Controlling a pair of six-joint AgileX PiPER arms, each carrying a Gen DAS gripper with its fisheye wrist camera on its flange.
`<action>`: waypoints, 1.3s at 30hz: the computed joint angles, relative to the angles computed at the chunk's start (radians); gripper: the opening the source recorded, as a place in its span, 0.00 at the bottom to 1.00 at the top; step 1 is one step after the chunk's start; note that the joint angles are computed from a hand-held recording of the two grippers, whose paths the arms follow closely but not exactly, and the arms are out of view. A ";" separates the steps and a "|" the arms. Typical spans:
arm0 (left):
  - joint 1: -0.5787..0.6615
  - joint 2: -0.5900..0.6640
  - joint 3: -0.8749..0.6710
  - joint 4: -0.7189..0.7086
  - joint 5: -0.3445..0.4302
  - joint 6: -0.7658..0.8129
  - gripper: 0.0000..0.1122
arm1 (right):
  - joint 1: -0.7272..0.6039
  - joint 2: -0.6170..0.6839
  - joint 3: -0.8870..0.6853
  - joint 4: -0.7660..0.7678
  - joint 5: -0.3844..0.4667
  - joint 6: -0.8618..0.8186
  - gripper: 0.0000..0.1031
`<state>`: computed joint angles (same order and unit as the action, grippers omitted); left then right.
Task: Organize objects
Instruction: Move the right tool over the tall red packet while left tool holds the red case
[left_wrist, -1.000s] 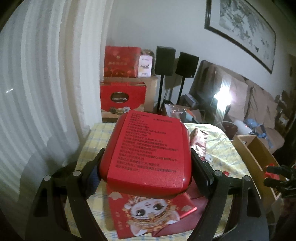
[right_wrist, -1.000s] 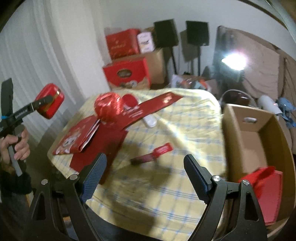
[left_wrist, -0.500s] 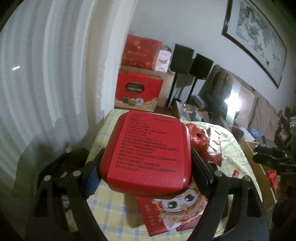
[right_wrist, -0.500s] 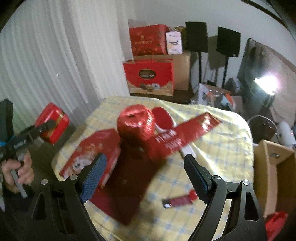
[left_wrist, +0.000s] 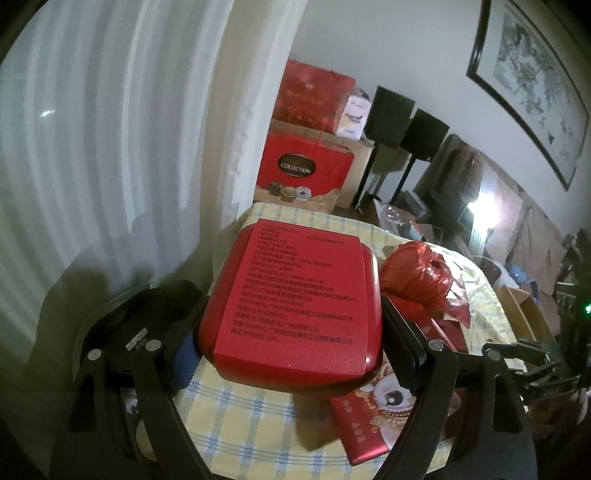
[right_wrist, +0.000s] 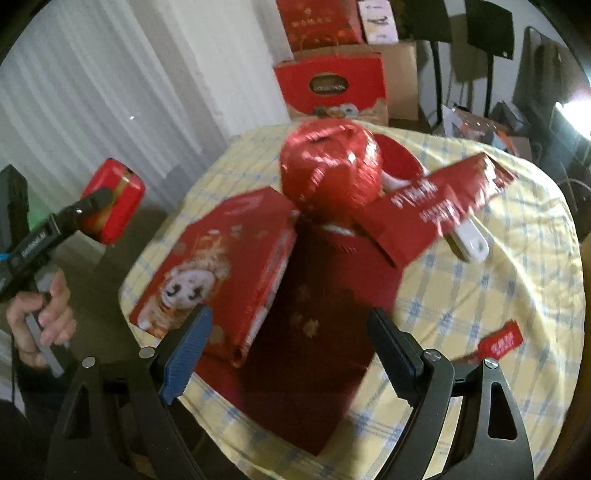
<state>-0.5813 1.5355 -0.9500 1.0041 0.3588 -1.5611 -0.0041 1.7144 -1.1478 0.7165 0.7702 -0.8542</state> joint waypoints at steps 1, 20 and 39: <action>0.002 0.000 0.002 0.005 -0.003 -0.004 0.74 | -0.009 0.002 -0.001 -0.003 -0.002 0.005 0.84; -0.005 0.024 -0.016 -0.048 -0.022 0.045 0.74 | -0.190 0.446 -0.554 0.053 0.241 0.334 0.34; -0.212 0.031 -0.203 -0.136 0.170 0.171 0.74 | -0.502 0.032 0.018 -0.038 0.319 -0.040 0.10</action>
<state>-0.7931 1.5666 -1.1530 0.8678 0.5291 -1.3905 -0.5061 1.7461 -1.1296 0.6790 1.0894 -0.8947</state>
